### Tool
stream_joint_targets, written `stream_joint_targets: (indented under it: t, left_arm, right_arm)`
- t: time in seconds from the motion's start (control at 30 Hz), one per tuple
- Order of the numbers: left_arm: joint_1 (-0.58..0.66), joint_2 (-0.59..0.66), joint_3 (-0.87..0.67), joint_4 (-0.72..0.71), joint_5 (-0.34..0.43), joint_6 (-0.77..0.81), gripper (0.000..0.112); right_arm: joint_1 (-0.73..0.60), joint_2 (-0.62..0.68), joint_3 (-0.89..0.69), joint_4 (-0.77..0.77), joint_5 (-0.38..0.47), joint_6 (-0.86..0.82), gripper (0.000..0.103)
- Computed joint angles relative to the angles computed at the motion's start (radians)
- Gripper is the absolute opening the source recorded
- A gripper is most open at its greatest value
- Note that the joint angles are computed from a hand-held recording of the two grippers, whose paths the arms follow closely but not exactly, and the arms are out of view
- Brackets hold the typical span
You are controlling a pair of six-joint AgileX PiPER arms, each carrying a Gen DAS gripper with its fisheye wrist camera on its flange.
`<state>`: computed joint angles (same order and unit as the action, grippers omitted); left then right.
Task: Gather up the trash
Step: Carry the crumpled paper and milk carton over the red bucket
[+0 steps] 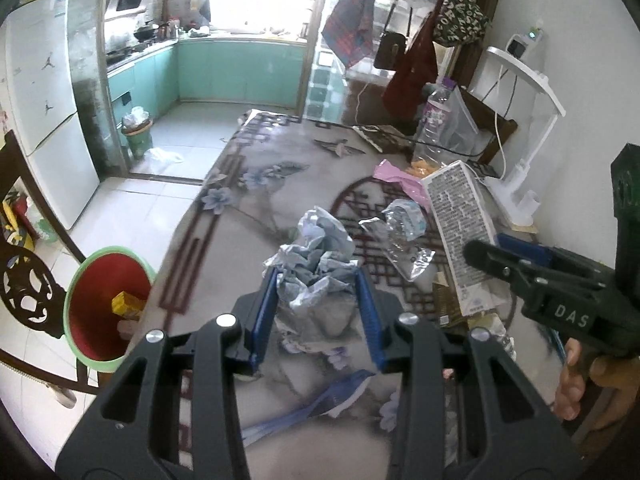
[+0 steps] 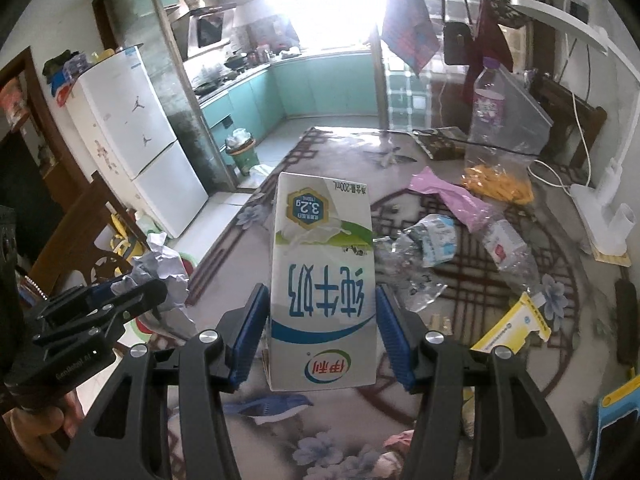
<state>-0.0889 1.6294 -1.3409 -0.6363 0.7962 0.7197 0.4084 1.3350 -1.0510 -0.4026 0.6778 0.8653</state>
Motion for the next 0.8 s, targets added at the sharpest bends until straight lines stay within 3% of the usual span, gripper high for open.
stream_joint_targets:
  t: [0.33,0.8]
  left_arm:
    - [0.149,0.046,-0.044,-0.062,0.078,0.113,0.038]
    - [0.360,0.254,-0.302,-0.063,0.209,0.168,0.038]
  right_arm:
    - [0.133,0.125,-0.128,-0.093,0.071,0.141,0.053]
    - [0.254,0.416,-0.471,-0.096,0.178,0.166,0.053]
